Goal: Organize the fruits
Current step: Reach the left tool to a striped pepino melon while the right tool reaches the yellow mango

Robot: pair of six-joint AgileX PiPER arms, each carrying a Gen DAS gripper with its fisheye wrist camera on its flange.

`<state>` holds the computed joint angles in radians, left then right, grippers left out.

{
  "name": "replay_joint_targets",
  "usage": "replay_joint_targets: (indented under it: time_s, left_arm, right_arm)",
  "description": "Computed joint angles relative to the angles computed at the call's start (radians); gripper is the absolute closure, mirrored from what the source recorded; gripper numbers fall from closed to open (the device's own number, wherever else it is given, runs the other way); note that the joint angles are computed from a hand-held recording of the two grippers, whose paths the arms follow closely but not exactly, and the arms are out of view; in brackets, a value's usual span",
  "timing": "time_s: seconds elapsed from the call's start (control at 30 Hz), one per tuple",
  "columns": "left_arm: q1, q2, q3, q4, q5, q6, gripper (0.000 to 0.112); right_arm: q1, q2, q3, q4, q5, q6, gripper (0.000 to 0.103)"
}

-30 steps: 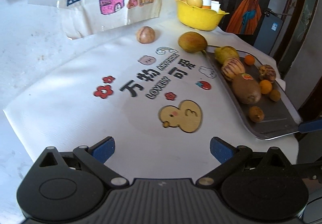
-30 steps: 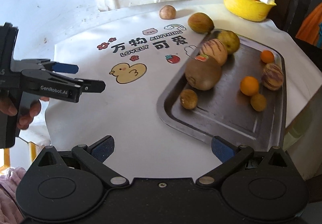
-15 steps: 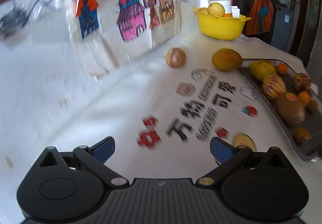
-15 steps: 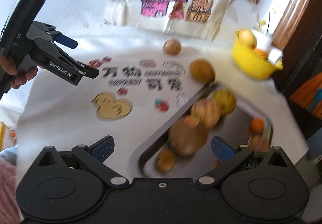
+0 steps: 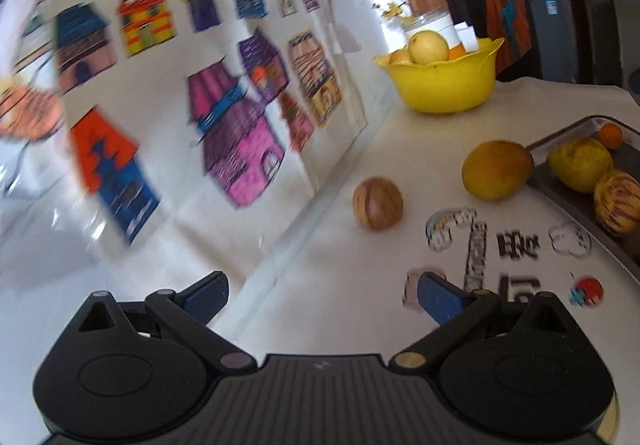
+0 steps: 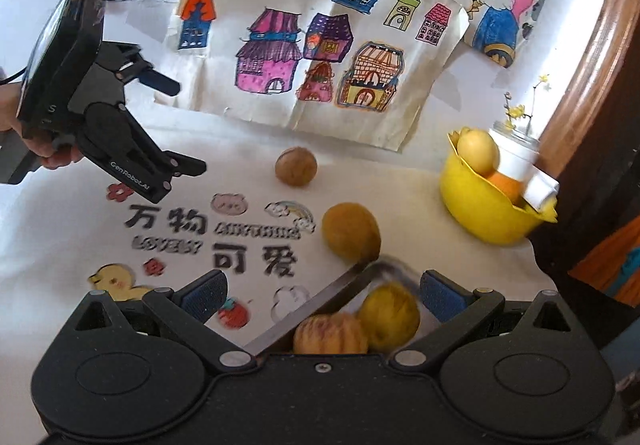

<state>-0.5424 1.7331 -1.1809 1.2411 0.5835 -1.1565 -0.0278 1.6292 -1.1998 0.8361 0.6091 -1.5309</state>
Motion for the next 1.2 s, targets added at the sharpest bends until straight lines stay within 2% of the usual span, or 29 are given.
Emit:
replay_joint_targets:
  time_s: [0.2, 0.27, 0.33, 0.5, 0.63, 0.87, 1.03, 1.2]
  left_arm:
    - [0.092, 0.102, -0.122, -0.084, -0.166, 0.151, 0.010]
    - [0.112, 0.134, -0.151, -0.104, -0.215, 0.189, 0.010]
    - [0.126, 0.174, -0.197, -0.185, -0.242, 0.265, 0.010]
    - [0.148, 0.276, -0.324, -0.370, -0.236, 0.389, 0.010]
    - [0.157, 0.335, -0.401, -0.421, -0.218, 0.416, 0.010]
    - [0.177, 0.398, -0.496, -0.577, -0.215, 0.548, 0.010]
    - [0.183, 0.431, -0.550, -0.670, -0.199, 0.639, 0.010]
    - [0.181, 0.453, -0.584, -0.691, -0.182, 0.633, 0.013]
  right_arm:
    - [0.018, 0.165, -0.171, -0.028, 0.020, -0.024, 0.001]
    - [0.030, 0.218, -0.235, -0.067, 0.043, 0.014, 0.001]
    - [0.040, 0.263, -0.289, -0.085, 0.070, 0.032, 0.001]
    - [0.078, 0.362, -0.369, -0.119, 0.059, 0.029, 0.001]
    - [0.086, 0.440, -0.454, -0.143, 0.078, 0.067, 0.006]
    - [0.083, 0.574, -0.653, -0.212, 0.175, 0.209, 0.015]
    - [0.084, 0.615, -0.710, -0.238, 0.207, 0.230, 0.019]
    - [0.086, 0.647, -0.760, -0.231, 0.235, 0.247, 0.021]
